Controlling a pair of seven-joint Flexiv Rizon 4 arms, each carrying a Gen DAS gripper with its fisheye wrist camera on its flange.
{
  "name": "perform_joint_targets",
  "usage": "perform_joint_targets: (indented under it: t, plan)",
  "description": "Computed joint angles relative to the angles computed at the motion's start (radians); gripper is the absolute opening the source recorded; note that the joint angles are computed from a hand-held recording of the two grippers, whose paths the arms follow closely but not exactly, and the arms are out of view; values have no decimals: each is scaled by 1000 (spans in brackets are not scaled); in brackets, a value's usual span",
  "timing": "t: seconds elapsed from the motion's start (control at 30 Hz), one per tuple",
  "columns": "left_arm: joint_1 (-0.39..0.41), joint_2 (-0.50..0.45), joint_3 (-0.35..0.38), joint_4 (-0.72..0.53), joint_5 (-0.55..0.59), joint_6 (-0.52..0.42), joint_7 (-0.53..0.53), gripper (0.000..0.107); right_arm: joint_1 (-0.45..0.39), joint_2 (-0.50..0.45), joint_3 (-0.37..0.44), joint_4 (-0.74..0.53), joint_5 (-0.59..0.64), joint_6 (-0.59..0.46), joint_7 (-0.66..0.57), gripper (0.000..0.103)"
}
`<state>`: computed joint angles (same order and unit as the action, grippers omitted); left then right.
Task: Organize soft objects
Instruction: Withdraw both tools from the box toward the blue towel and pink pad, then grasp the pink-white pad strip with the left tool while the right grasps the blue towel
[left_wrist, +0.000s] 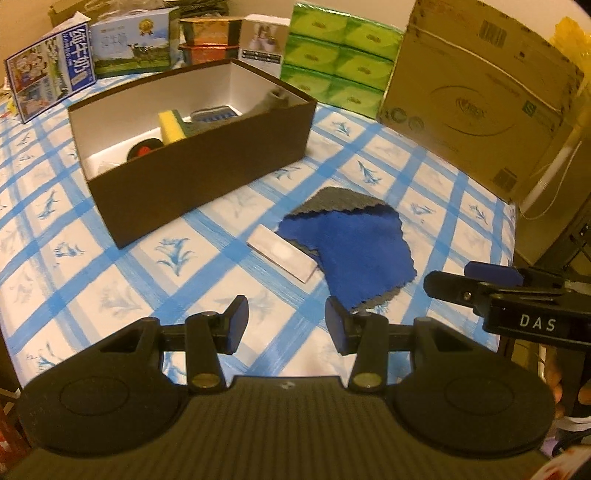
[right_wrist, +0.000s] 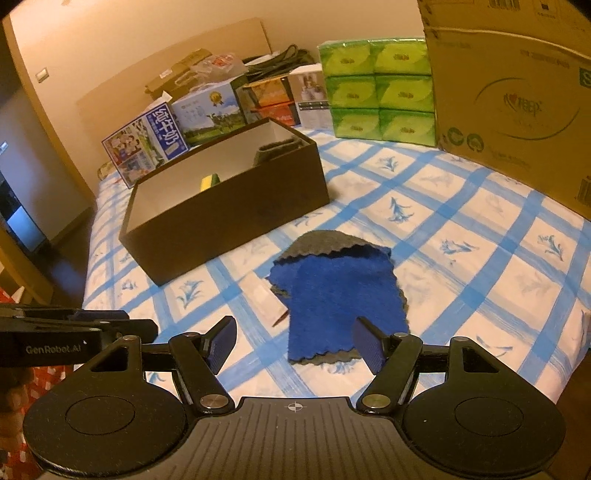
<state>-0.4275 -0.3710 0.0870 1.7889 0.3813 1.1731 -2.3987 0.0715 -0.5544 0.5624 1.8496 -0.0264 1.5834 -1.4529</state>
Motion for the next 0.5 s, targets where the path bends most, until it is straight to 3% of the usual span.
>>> perform_joint_targets:
  t: [0.5]
  plan:
    - [11,-123,-14,-66,-95,34,107,47,54,-46,-81,-51,5,-51,27,75]
